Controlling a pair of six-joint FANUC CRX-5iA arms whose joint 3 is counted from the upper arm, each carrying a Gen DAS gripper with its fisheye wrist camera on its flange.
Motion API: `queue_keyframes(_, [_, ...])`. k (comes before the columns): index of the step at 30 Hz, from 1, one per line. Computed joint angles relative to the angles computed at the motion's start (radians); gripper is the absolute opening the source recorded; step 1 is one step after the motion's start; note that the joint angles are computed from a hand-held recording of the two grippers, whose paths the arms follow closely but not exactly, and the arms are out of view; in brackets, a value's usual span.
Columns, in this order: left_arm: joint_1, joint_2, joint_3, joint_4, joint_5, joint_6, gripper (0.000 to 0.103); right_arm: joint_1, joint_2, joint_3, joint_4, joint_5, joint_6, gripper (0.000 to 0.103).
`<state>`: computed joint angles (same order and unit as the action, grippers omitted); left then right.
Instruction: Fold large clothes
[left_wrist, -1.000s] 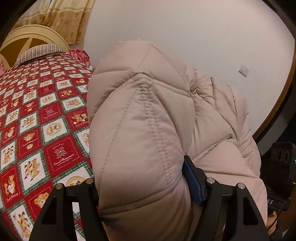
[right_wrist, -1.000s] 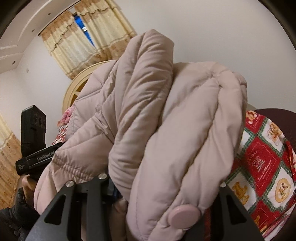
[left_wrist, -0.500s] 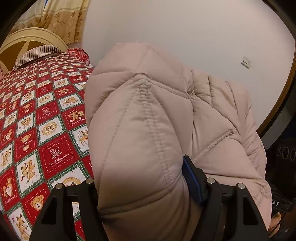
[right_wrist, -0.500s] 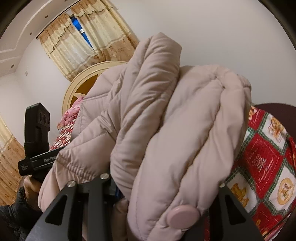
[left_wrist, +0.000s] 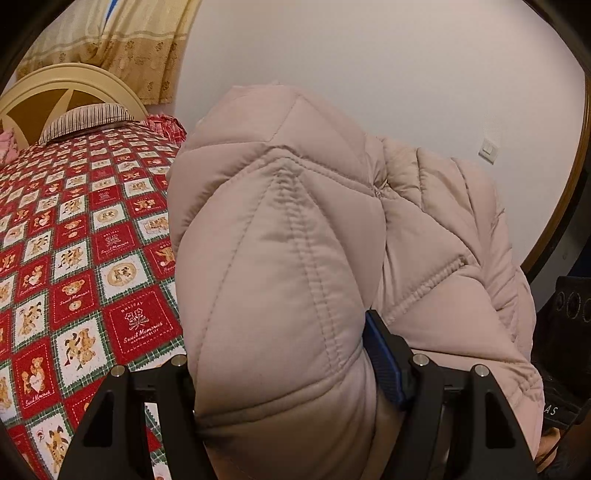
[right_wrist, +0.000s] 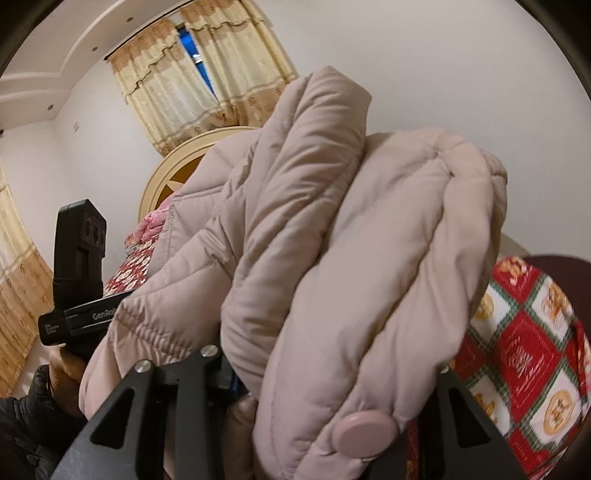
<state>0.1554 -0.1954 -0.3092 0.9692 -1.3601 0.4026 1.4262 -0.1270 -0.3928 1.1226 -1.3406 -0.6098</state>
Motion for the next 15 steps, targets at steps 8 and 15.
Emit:
queue_keyframes(8, [-0.025, 0.013, 0.002, 0.006, 0.055, 0.021, 0.07, -0.018, -0.016, -0.024, 0.009, 0.017, 0.041, 0.042])
queue_keyframes(15, [-0.086, 0.03, 0.003, -0.053, 0.159, 0.08, 0.07, -0.059, -0.088, -0.127, 0.026, 0.127, 0.01, 0.042])
